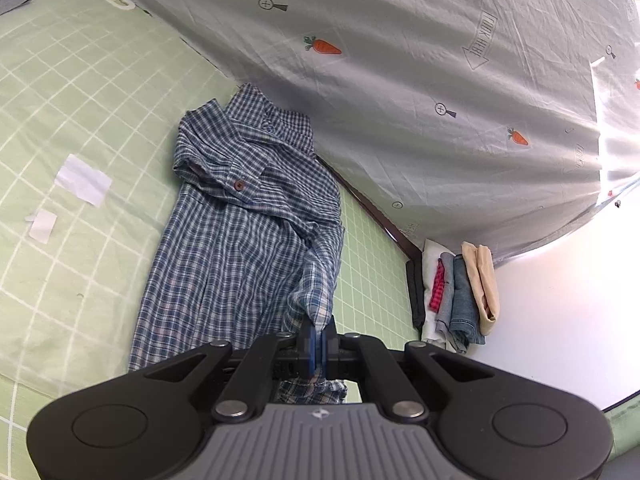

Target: Fold clothes

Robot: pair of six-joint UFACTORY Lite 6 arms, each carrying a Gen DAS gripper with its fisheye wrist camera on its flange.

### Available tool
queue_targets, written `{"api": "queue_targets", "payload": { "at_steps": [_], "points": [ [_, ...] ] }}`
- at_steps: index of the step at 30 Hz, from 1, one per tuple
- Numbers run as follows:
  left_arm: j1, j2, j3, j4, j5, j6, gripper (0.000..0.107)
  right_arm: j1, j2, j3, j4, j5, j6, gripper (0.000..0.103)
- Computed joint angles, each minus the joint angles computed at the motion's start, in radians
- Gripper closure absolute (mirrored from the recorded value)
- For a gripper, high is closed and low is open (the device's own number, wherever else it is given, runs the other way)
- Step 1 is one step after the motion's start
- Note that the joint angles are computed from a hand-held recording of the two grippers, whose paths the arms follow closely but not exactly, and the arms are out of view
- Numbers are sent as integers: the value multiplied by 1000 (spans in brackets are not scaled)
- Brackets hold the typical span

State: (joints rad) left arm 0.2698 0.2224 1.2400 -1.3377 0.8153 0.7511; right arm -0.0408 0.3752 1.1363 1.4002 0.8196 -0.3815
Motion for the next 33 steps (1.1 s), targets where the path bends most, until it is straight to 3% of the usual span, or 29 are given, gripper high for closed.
{"api": "queue_targets", "payload": {
  "at_steps": [4,7,21,29,33],
  "points": [
    [-16,-21,7,18,10,-14,105,25,83,104,-10,-37,11,56],
    [-23,-30,4,8,19,-18,105,43,148,162,-36,-8,27,55],
    [-46,-38,1,-33,28,-15,105,28,-18,-83,-120,120,12,55],
    [-72,-47,1,-57,34,-14,105,6,-51,-87,-55,-23,-61,54],
    [-84,-46,7,-67,37,-11,105,-8,41,-63,-90,26,-44,54]
  ]
}}
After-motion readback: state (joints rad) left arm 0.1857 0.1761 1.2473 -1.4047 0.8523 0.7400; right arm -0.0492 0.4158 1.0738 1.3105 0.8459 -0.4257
